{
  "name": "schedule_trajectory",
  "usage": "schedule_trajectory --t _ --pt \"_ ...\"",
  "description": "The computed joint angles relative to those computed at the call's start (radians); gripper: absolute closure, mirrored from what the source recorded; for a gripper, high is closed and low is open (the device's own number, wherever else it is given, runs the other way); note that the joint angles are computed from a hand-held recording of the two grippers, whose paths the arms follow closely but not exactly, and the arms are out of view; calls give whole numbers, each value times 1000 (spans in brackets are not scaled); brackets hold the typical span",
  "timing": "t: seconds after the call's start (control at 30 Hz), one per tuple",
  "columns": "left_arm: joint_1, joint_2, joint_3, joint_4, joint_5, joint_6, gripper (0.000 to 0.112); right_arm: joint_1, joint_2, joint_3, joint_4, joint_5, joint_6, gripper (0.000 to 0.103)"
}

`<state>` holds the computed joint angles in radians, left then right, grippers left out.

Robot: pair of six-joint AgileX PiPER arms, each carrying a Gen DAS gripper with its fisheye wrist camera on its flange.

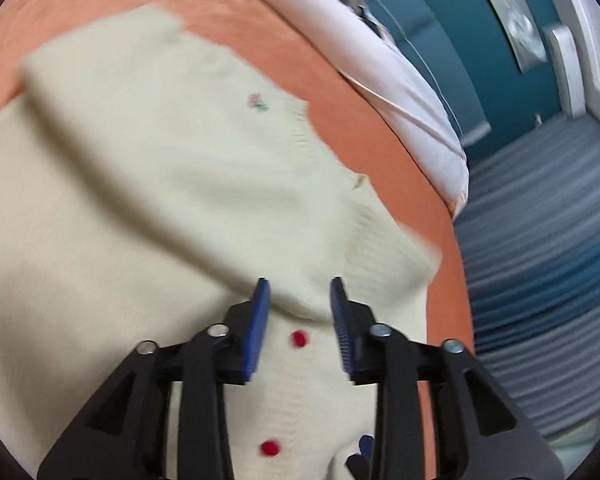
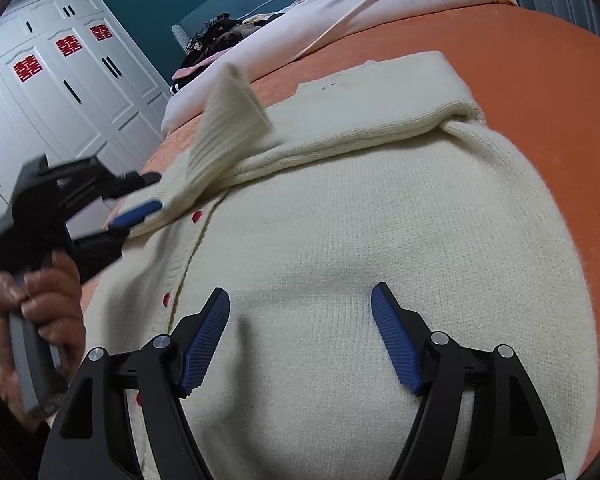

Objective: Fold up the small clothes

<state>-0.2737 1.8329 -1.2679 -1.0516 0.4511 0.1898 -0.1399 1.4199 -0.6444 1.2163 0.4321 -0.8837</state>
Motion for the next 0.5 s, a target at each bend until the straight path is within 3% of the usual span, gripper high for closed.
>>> schedule_trajectory --t 0.1,0.17,0.23,0.33,0.47,0.5 --pt "102 -60 61 -25 -26 61 59 8 -18 -55 -167 4 199 31" --pt "180 -60 27 40 -23 1 55 11 -12 -111 -146 -10 215 30" --pt "249 -37 -12 4 15 -26 52 0 64 -222 -138 29 271 30" --pt "316 26 -55 -71 67 -31 52 10 232 -432 -168 89 405 30" --pt "320 62 -53 -162 67 9 53 104 406 -659 -458 97 661 32" --pt "319 73 -68 -152 58 -1 63 120 454 -716 -519 134 714 45"
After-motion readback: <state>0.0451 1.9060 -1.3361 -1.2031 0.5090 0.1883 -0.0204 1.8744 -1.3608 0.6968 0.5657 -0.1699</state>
